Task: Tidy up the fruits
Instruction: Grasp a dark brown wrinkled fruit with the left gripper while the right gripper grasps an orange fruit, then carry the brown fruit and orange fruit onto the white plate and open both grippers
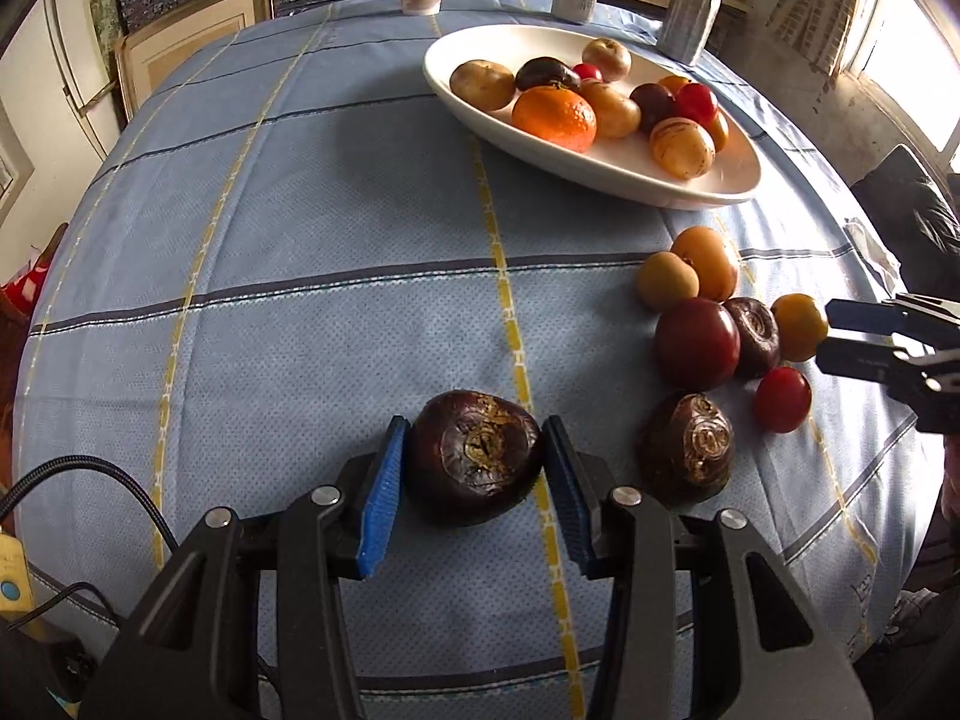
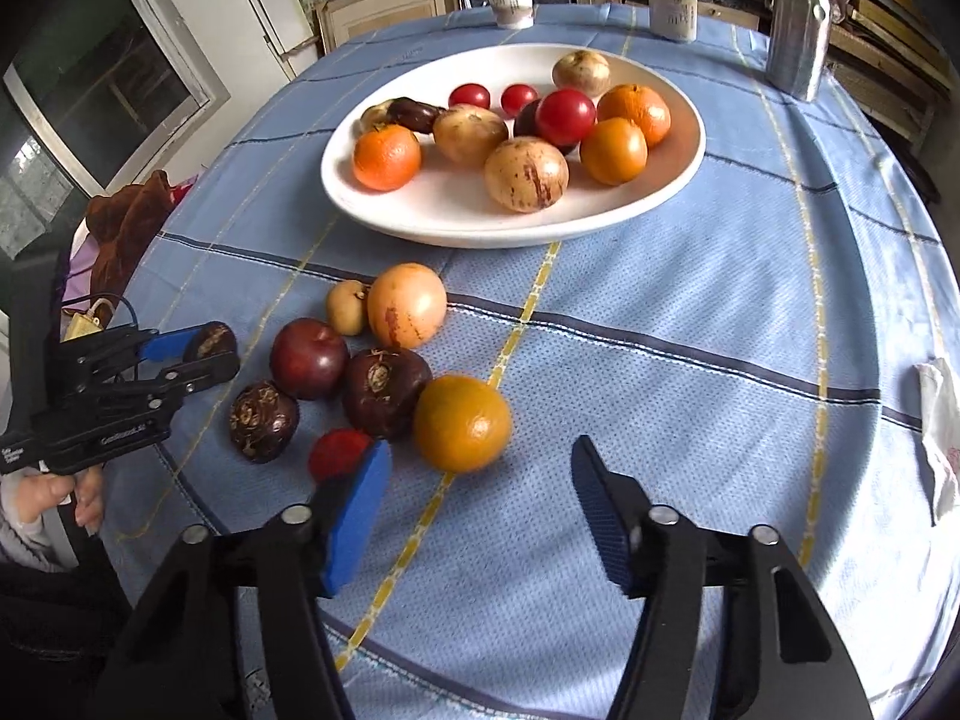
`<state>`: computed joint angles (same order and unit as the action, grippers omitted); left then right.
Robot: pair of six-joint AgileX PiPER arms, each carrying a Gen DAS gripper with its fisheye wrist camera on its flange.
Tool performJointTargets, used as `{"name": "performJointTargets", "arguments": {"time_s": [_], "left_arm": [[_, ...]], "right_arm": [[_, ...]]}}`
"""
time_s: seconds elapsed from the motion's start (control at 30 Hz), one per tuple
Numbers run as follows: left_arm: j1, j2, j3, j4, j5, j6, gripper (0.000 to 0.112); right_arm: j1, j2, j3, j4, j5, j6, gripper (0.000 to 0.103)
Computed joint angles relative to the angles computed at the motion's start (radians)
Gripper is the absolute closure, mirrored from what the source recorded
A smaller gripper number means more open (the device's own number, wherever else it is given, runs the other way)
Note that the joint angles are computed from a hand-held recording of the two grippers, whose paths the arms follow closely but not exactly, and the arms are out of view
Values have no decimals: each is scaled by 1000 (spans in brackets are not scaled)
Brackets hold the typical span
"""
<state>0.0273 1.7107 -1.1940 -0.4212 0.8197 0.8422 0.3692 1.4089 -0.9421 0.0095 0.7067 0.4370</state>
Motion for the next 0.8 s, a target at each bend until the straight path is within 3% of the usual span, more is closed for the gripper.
{"name": "performJointTargets", "arguments": {"time_s": [0.13, 0.23, 0.6, 0.8], "left_arm": [[-4, 2, 0, 5, -3, -1, 68], [-5, 3, -1, 7, -5, 3, 68], [-6, -16, -1, -33, -2, 30, 68], [-29, -21, -105, -59, 62, 10, 68]], "right_arm": [[-32, 30, -3, 77, -23, -79, 53], [-43, 48, -3, 145, -33, -143, 65], [26, -35, -10, -37, 9, 29, 66], [-39, -150, -44, -114, 71, 43, 66]]}}
